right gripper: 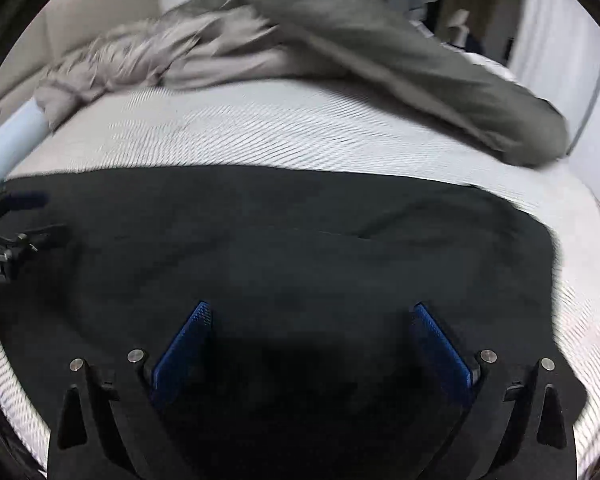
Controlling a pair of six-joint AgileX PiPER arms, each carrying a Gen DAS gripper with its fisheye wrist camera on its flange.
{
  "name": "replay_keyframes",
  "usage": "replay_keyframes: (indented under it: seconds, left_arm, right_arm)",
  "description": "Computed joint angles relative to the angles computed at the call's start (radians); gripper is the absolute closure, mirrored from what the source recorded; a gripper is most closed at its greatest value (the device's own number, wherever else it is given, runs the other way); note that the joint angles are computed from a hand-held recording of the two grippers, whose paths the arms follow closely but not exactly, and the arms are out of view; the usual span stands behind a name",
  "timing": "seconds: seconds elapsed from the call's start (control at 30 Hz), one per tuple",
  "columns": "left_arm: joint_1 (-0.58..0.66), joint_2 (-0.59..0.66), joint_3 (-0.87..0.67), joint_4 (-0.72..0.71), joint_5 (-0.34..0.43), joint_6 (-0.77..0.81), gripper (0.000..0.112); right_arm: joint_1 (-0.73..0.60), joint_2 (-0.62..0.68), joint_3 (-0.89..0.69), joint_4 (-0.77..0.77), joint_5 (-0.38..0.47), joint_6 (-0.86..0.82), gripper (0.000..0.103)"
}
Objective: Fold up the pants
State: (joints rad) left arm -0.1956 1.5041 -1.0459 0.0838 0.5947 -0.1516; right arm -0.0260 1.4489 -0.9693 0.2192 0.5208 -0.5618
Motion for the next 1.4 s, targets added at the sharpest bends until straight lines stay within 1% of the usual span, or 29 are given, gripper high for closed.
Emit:
replay_keyframes:
  seconds: [0.03,0.07,0.1,0.13,0.17,0.2,0.23,0.33,0.4,0.43,0.5,0.53,0.6,0.63,0.7,0.73,0.8,0.83,0.93,1.0,1.03,1.07,1.1,1.17,1.2,1.3,1.33,1.37,1.4]
  left_arm:
    - [-0.013,0.047,-0.027,0.038,0.010,-0.012,0.010]
    - [-0.031,0.086,-0.052,0.070,0.040,-0.030,0.009]
    - [-0.035,0.109,-0.069,0.062,0.058,-0.025,0.009]
    - [-0.026,0.101,-0.055,0.014,0.053,-0.007,0.009]
    - [0.000,0.098,-0.054,-0.040,0.054,0.036,0.009]
    - [0.013,0.098,-0.053,-0.055,0.055,0.045,0.009]
    - [0.029,0.086,-0.037,-0.042,0.049,0.036,0.009]
    - [0.082,0.071,-0.011,-0.057,0.043,0.053,0.009]
    - [0.134,0.037,0.030,-0.081,0.037,0.086,0.009]
    - [0.149,0.027,0.040,-0.101,0.037,0.110,0.009]
    - [0.195,0.033,0.034,-0.167,0.035,0.197,0.010]
    - [0.187,0.023,0.039,-0.151,0.033,0.181,0.010]
    - [0.159,-0.005,0.040,-0.106,0.044,0.132,0.010]
    - [0.150,-0.029,0.049,-0.129,0.039,0.146,0.010]
    - [0.125,-0.066,0.043,-0.175,0.027,0.161,0.010]
    - [0.103,-0.066,0.028,-0.165,0.025,0.135,0.010]
    - [0.047,-0.031,-0.018,-0.122,0.015,0.068,0.010]
    - [0.020,0.008,-0.055,-0.094,0.026,0.034,0.010]
    - [-0.026,0.147,-0.163,0.022,0.065,-0.061,0.010]
    - [-0.064,0.193,-0.187,0.117,0.087,-0.155,0.009]
    - [-0.057,0.211,-0.192,0.108,0.084,-0.167,0.009]
    - [-0.041,0.211,-0.184,0.062,0.070,-0.140,0.009]
    - [-0.029,0.206,-0.173,0.036,0.058,-0.126,0.009]
    - [-0.014,0.192,-0.159,0.069,0.060,-0.155,0.009]
    - [-0.005,0.185,-0.151,0.075,0.059,-0.156,0.009]
    - [0.040,0.170,-0.132,0.095,0.060,-0.167,0.009]
    - [0.059,0.163,-0.128,0.078,0.066,-0.149,0.009]
    - [0.117,0.186,-0.151,0.048,0.042,-0.092,0.010]
    - [0.135,0.169,-0.139,0.010,0.054,-0.049,0.010]
  right_arm:
    - [0.018,0.077,-0.056,-0.064,-0.031,0.050,0.001]
    - [0.032,0.126,-0.094,-0.092,-0.021,0.060,0.001]
    - [0.040,0.150,-0.118,-0.128,-0.002,0.050,0.001]
    - [0.031,0.154,-0.121,-0.126,-0.022,0.061,0.001]
    - [-0.002,0.117,-0.084,-0.142,-0.003,0.049,0.001]
    - [-0.028,0.113,-0.081,-0.161,-0.017,0.075,0.001]
    - [-0.041,0.148,-0.107,-0.212,-0.049,0.141,0.001]
    - [-0.169,0.159,-0.116,-0.384,-0.095,0.325,0.004]
    - [-0.207,0.192,-0.144,-0.480,-0.103,0.431,0.002]
    - [-0.243,0.206,-0.157,-0.469,-0.107,0.430,0.002]
    - [-0.277,0.215,-0.182,-0.356,-0.077,0.352,0.002]
    - [-0.284,0.199,-0.173,-0.333,-0.086,0.330,0.002]
    - [-0.252,0.147,-0.146,-0.388,-0.102,0.386,0.002]
    - [-0.224,0.124,-0.133,-0.386,-0.110,0.397,0.002]
    - [-0.185,0.087,-0.130,-0.318,-0.097,0.329,0.002]
    - [-0.150,0.075,-0.129,-0.288,-0.096,0.305,0.002]
    - [-0.084,0.102,-0.157,-0.164,-0.071,0.211,0.002]
    - [-0.061,0.116,-0.167,-0.128,-0.055,0.189,0.002]
    - [0.049,0.218,-0.240,-0.079,0.006,0.154,0.002]
    - [0.110,0.306,-0.285,-0.202,0.037,0.237,0.002]
    - [0.144,0.303,-0.248,-0.274,0.030,0.298,0.002]
    - [0.141,0.308,-0.244,-0.306,0.011,0.319,0.001]
    - [0.119,0.309,-0.254,-0.299,0.024,0.312,0.001]
    - [0.055,0.308,-0.269,-0.333,0.026,0.372,0.001]
    - [0.038,0.321,-0.287,-0.404,0.022,0.461,0.001]
    - [-0.028,0.335,-0.297,-0.704,-0.007,0.760,0.001]
    - [-0.035,0.343,-0.305,-0.780,0.006,0.848,0.001]
    - [-0.033,0.359,-0.324,-0.817,0.012,0.901,0.001]
    - [-0.037,0.353,-0.310,-0.814,-0.003,0.915,0.001]
